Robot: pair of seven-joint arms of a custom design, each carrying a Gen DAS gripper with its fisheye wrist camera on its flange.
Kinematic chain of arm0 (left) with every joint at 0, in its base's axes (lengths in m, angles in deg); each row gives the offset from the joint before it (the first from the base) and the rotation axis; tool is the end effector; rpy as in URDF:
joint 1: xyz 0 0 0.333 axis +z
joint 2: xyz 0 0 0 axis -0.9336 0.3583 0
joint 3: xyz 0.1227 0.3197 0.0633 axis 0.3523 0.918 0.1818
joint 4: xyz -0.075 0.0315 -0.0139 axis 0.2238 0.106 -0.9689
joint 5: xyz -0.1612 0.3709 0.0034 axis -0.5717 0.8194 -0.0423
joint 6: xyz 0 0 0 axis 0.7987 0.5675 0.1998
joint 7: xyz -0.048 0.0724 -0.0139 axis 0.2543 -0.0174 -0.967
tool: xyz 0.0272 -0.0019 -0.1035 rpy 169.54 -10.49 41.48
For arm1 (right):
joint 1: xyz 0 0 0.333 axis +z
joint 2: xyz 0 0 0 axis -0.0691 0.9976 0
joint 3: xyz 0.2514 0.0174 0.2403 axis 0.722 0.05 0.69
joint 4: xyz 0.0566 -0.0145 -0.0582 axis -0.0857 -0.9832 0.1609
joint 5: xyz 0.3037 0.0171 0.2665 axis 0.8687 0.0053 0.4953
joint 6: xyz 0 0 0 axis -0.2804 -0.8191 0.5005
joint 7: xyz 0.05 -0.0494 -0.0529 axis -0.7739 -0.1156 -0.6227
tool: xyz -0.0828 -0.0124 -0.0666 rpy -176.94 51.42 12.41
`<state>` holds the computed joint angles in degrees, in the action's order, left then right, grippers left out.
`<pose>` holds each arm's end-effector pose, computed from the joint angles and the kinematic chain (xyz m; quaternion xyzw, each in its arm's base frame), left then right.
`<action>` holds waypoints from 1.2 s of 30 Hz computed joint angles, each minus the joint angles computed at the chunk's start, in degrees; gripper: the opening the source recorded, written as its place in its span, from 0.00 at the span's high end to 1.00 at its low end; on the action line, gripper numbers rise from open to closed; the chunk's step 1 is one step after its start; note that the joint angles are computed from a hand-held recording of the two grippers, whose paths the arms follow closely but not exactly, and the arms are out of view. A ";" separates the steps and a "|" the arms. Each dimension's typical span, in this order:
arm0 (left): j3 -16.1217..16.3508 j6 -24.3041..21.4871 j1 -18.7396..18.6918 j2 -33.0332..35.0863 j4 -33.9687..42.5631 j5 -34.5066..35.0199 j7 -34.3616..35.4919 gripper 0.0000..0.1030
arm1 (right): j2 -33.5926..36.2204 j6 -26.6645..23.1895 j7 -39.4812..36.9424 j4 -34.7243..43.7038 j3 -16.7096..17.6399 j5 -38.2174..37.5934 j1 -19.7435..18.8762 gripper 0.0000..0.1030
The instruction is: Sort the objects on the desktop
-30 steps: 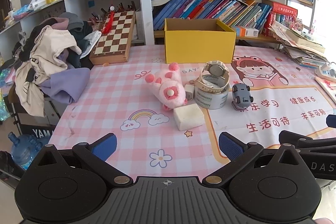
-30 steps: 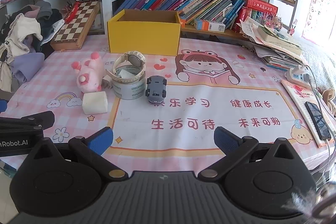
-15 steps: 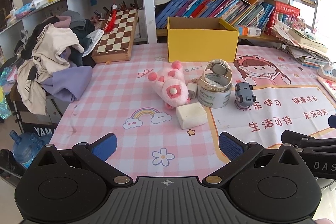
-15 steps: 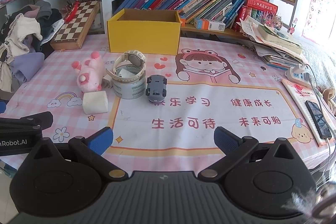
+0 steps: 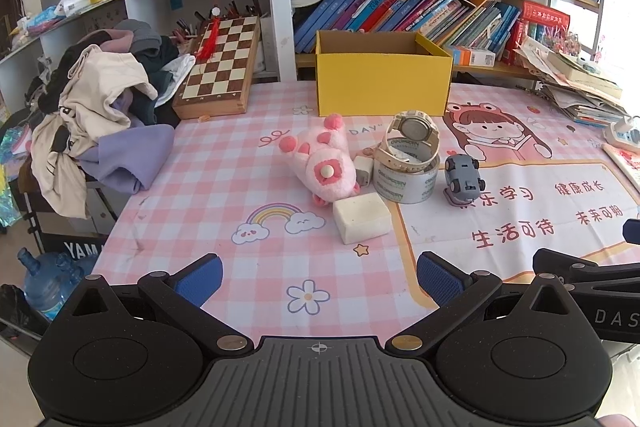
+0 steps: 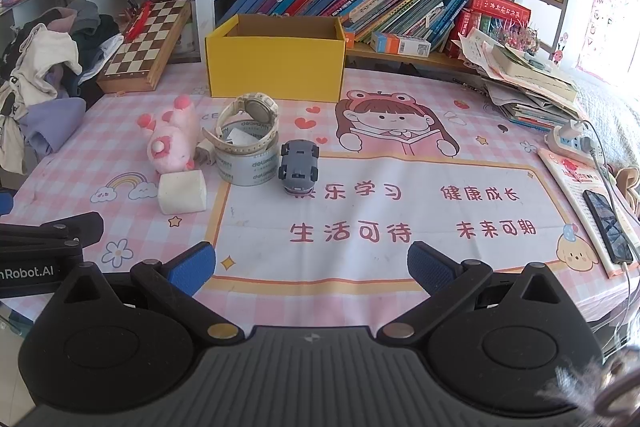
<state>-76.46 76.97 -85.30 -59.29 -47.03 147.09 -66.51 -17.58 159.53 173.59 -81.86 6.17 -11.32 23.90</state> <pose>0.6656 -0.1946 0.4210 -0.6900 0.5971 -0.2495 0.3241 0.6710 0.3201 0.4170 -0.7240 0.5548 -0.2676 0.3104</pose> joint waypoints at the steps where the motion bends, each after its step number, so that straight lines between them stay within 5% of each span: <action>1: -0.03 0.00 0.00 0.02 0.00 -0.06 0.05 0.00 | -0.03 0.04 -0.09 -0.06 0.05 0.04 -0.05 0.00; 36: -0.44 0.08 0.35 -0.56 -0.73 0.27 -1.11 0.00 | -0.71 1.36 -5.37 -1.39 2.22 4.46 -1.69 0.00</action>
